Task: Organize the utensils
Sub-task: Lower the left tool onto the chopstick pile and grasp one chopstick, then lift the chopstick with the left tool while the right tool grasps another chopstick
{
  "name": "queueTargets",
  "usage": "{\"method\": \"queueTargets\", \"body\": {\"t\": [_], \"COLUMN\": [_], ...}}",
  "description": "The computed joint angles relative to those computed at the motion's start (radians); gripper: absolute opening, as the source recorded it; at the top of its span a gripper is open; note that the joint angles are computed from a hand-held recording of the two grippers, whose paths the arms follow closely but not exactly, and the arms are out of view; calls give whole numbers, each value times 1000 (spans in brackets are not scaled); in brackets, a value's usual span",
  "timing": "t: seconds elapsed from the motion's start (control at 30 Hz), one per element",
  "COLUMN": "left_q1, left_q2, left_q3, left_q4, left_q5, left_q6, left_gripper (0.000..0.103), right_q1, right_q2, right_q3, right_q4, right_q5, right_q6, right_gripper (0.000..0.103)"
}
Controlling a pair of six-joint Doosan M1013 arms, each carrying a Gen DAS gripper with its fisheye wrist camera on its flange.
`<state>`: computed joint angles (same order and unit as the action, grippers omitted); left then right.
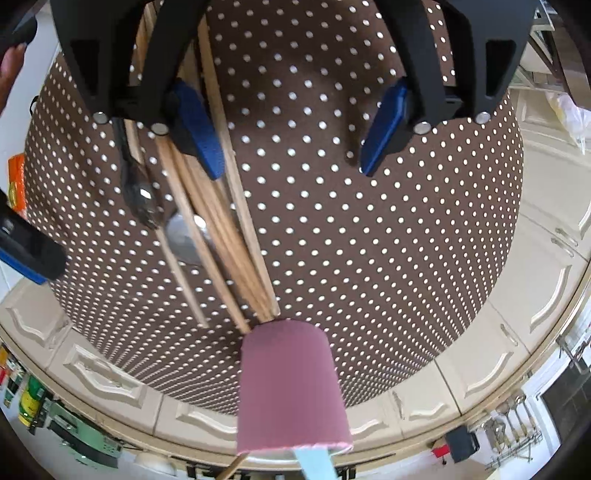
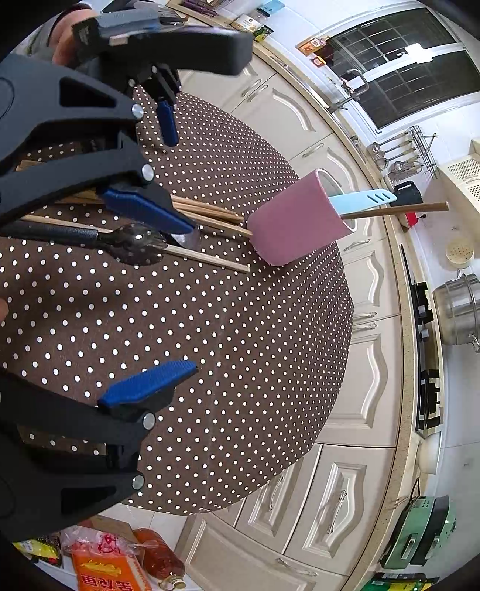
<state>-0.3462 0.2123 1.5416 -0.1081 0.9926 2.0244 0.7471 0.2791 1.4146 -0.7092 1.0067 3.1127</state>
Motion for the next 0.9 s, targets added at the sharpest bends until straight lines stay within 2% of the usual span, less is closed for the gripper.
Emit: {"method": "queueTargets", "body": {"t": [0.17,0.2,0.27,0.33,0.37,0.43,0.57,0.6,0.77,0.9], "left_q1": [6,8,18,35,44,66,112,120,154,171], "left_q2": [17,18,20,29,37,54,90,92,94,81], "left_q3": [-17,-18,-22,-40,-52,-74,-120,-123,-125,-116], "left_q4": [-30,-35,-55,-63,-70,-91,-209,-231,-332,-351], "left_q5": [15,16,15,31,42,66,145,149,157,146], "left_q6": [-6,-4,7,4,-4,-14,-23,-21,7,32], "left_gripper": [76,73,60,36,29,7,6,6,6,6], "right_q1": [-2,-3,-6,-12,-16,-27,-54,-62,-93,-100], "right_q2": [3,3,9,20,28,43,79,95,143,177], "right_q3": [-5,-7,-18,-40,-57,-83,-140,-165,-230,-281], "right_q4": [7,16,34,64,87,132,249,285,422,445], "right_q5": [4,4,9,21,32,31,28,42,64,111], "right_q6": [-8,-16,-40,-85,-118,-174,-289,-324,-410,-435], "right_gripper": [70,70,70,70,70,70,68,65,38,34]}}
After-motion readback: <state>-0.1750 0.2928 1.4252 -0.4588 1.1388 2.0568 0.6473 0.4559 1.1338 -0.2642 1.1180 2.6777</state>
